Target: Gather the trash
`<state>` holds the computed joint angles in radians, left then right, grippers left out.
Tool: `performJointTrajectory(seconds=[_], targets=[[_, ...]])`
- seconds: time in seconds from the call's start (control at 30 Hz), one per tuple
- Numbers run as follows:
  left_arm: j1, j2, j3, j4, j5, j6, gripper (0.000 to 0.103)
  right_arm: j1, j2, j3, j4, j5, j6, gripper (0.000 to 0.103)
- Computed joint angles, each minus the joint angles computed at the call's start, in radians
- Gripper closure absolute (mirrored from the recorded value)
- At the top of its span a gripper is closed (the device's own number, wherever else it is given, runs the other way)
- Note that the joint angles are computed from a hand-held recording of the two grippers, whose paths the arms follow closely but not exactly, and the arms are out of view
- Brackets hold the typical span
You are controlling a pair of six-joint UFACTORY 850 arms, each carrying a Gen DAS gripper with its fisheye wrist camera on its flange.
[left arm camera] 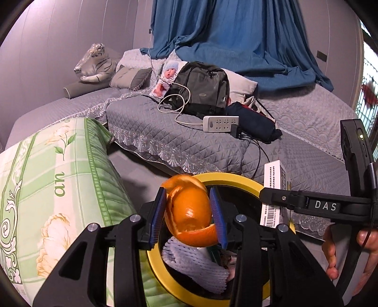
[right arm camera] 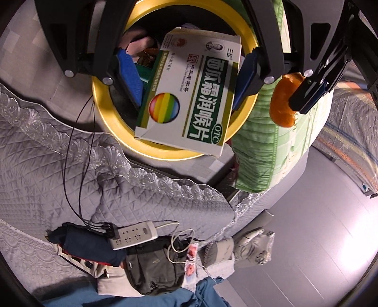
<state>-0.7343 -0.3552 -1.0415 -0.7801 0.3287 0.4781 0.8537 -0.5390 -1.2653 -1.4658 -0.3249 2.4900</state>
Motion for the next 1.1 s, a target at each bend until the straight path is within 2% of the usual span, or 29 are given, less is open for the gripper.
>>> performJointTrajectory(seconds=[0.03, 0.07, 0.1, 0.13, 0.33, 0.43, 0.53, 0.7, 0.77, 0.9, 1.03, 1.1], targets=[[-0.004, 0.006, 0.008, -0.009, 0.016, 0.009, 0.049, -0.001, -0.004, -0.005, 0.047, -0.008, -0.046, 0.033], [-0.010, 0.015, 0.017, -0.038, 0.045, 0.030, 0.029, -0.002, -0.008, -0.011, 0.106, -0.016, -0.101, 0.032], [-0.017, 0.031, 0.038, -0.049, 0.096, 0.022, 0.014, -0.005, -0.010, -0.013, 0.162, -0.023, -0.144, 0.030], [-0.019, 0.043, 0.051, -0.045, 0.120, 0.004, 0.012, -0.007, -0.009, -0.011, 0.177, -0.027, -0.146, 0.023], [-0.006, 0.174, 0.152, -0.033, 0.161, -0.058, 0.009, 0.010, 0.003, -0.015, 0.227, -0.106, -0.166, 0.014], [-0.004, 0.266, 0.223, -0.039, 0.192, -0.089, 0.008, 0.041, -0.008, -0.055, 0.300, -0.227, -0.249, 0.014], [-0.018, 0.363, 0.288, -0.132, 0.255, 0.003, 0.008, 0.086, -0.024, -0.108, 0.322, -0.362, -0.284, 0.008], [-0.048, 0.530, 0.400, -0.289, 0.399, 0.141, 0.008, 0.167, -0.067, -0.210, 0.286, -0.508, -0.300, 0.008], [-0.047, 0.598, 0.441, -0.304, 0.413, 0.157, 0.008, 0.209, -0.092, -0.257, 0.231, -0.549, -0.284, 0.008], [-0.092, 0.707, 0.508, -0.444, 0.544, 0.283, 0.008, 0.295, -0.179, -0.388, 0.130, -0.586, -0.301, 0.008], [-0.170, 0.824, 0.584, -0.567, 0.701, 0.407, 0.008, 0.364, -0.266, -0.523, 0.037, -0.560, -0.366, 0.008], [-0.204, 0.880, 0.615, -0.623, 0.761, 0.446, 0.008, 0.397, -0.311, -0.595, -0.008, -0.574, -0.376, 0.008]])
